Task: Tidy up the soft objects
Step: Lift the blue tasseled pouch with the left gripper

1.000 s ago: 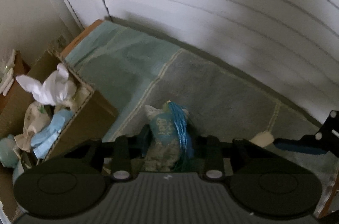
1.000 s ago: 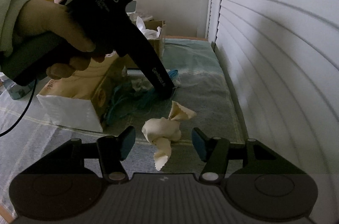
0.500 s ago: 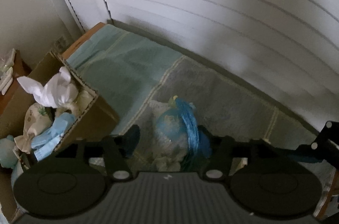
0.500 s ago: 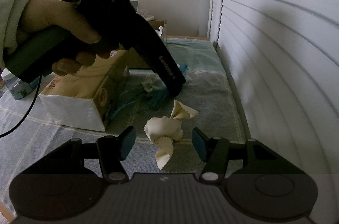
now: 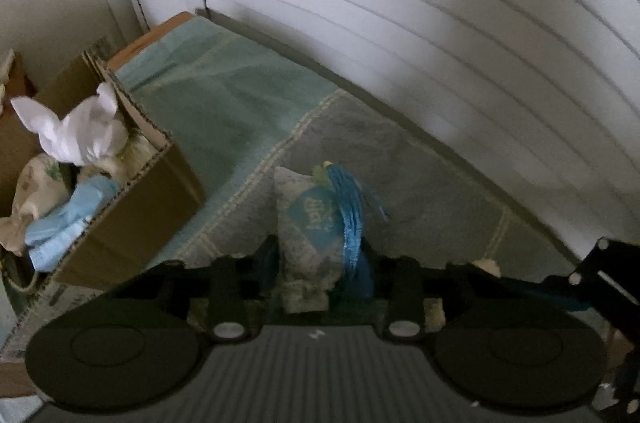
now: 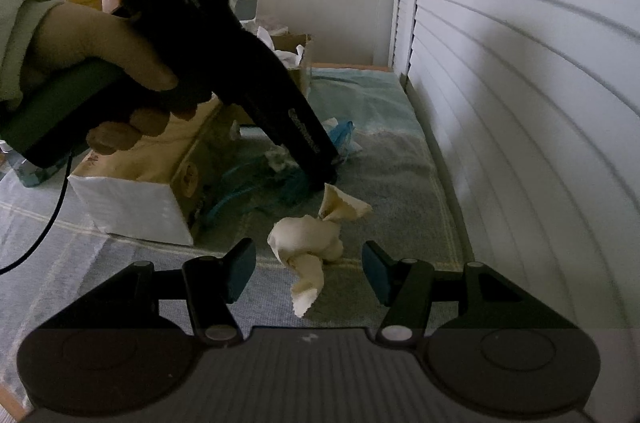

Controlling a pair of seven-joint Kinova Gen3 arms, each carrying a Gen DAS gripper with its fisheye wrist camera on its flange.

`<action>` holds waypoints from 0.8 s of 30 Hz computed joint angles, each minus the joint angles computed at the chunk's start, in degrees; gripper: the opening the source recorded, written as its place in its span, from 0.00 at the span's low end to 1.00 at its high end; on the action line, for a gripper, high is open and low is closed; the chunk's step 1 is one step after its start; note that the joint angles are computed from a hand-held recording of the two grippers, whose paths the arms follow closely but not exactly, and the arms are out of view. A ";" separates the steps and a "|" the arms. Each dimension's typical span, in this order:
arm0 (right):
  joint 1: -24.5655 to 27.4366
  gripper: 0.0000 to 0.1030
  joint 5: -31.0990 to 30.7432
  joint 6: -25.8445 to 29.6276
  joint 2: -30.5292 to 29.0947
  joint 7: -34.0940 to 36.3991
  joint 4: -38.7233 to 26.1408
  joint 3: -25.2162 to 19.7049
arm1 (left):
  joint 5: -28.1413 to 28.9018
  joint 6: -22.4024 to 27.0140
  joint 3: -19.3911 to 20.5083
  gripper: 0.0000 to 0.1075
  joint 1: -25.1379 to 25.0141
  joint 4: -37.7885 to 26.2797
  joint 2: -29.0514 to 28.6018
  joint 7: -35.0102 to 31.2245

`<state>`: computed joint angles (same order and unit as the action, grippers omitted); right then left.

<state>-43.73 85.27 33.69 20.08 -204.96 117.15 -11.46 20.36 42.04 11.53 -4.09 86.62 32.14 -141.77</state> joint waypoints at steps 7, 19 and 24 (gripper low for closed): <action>-0.58 0.62 -2.11 0.81 0.23 1.55 -0.56 0.27 | 2.09 -0.89 1.17 0.26 -1.93 1.72 -2.19 -2.78; -1.16 0.61 -2.62 0.95 1.36 1.54 -1.50 1.23 | 12.46 4.60 0.85 0.26 -7.76 6.47 -11.17 -15.04; -0.98 0.60 -1.51 0.16 2.01 0.27 -1.70 1.74 | 16.01 7.64 -2.14 0.26 -9.01 8.23 -14.56 -19.37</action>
